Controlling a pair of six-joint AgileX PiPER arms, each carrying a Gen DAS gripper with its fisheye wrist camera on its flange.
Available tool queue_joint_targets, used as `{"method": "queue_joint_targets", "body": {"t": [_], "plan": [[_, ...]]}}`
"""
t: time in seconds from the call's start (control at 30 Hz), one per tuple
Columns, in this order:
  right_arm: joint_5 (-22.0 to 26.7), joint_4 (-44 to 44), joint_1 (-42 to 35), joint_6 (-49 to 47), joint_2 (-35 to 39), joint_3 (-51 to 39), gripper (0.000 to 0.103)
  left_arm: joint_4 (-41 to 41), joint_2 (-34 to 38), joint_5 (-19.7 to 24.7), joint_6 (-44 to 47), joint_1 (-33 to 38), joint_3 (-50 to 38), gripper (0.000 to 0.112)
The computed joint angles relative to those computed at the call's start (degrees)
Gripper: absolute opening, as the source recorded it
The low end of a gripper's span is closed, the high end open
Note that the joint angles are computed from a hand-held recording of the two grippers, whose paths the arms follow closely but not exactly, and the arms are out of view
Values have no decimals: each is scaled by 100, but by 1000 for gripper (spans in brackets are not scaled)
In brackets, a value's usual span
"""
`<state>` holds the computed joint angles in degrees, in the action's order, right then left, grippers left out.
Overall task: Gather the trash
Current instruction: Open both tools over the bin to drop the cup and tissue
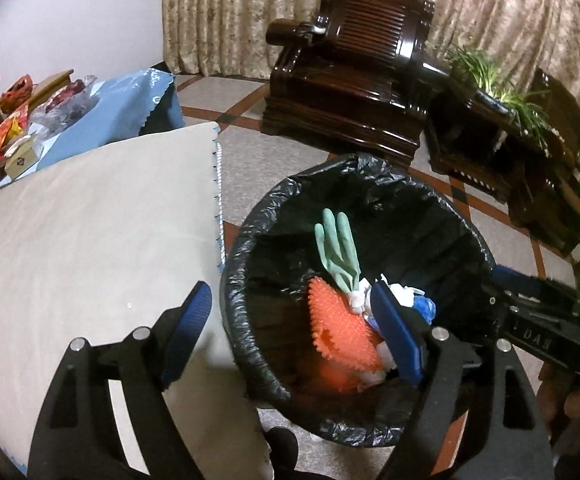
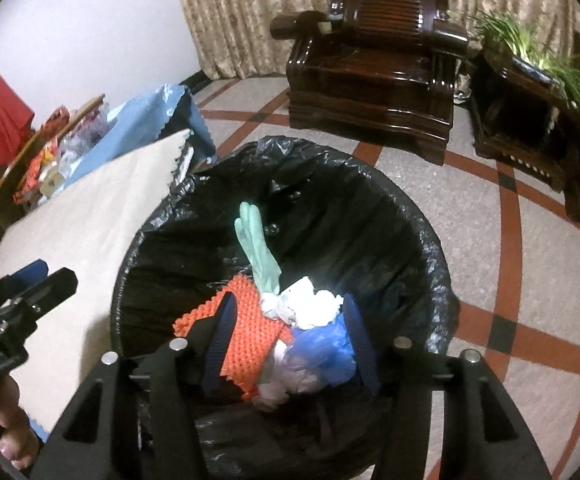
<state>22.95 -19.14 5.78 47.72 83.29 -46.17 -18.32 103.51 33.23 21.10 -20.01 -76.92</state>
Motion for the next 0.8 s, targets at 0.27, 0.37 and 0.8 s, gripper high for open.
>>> {"method": "queue_joint_targets", "body": {"t": [0.27, 0.37, 0.8], "plan": [[373, -1123, 565, 1422, -460, 205, 57, -31, -498, -77, 179, 353, 404, 90], [634, -1757, 918, 2265, -503, 236, 62, 72, -559, 4, 188, 495, 464, 90], [3891, -3112, 3856, 4841, -755, -1022, 97, -574, -2269, 915, 1594, 2349, 978, 94]]}}
